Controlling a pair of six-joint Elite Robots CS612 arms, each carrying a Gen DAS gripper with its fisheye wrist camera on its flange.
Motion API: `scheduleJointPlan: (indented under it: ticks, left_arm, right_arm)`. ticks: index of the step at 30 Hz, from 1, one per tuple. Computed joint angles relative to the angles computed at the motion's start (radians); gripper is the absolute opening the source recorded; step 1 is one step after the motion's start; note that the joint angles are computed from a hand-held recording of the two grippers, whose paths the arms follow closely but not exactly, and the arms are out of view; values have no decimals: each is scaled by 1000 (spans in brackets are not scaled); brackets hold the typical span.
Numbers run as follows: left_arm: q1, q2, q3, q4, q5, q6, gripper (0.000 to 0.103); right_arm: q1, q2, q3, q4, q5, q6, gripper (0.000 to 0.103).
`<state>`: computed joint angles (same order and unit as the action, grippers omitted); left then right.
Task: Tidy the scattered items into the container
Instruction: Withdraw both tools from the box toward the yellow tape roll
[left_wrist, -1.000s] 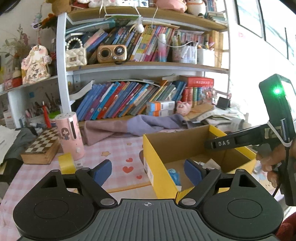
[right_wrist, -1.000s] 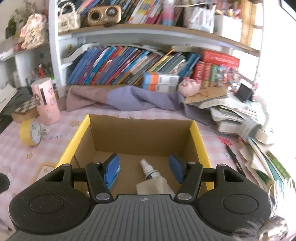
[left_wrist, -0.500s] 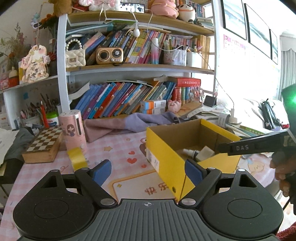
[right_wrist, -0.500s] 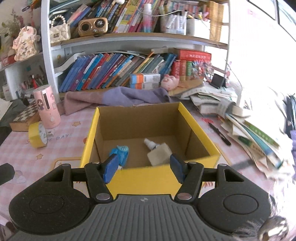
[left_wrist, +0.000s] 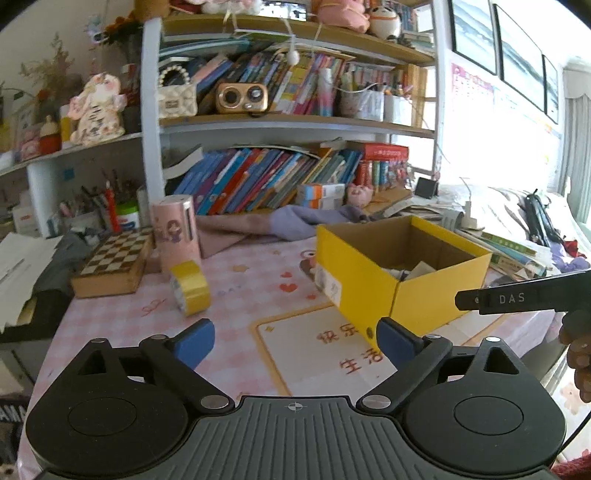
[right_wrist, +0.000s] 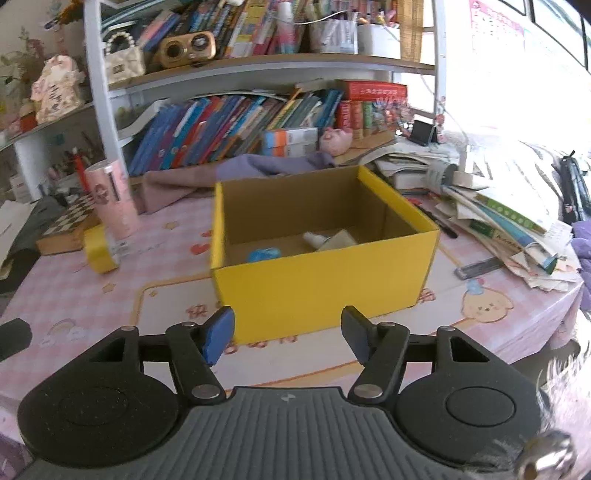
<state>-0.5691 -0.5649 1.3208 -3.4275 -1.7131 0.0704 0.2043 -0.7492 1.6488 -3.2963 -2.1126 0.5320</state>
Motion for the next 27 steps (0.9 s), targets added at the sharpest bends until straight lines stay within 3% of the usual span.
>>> scheduleJointPlan:
  ticks: [14, 27]
  left_arm:
    - [18, -16, 49, 14, 124, -53, 97]
    - [29, -31, 79, 30, 190, -91, 97]
  right_arm:
    - [25, 41, -67, 27, 115, -74, 64]
    - [42, 78, -139, 47, 228, -189, 64]
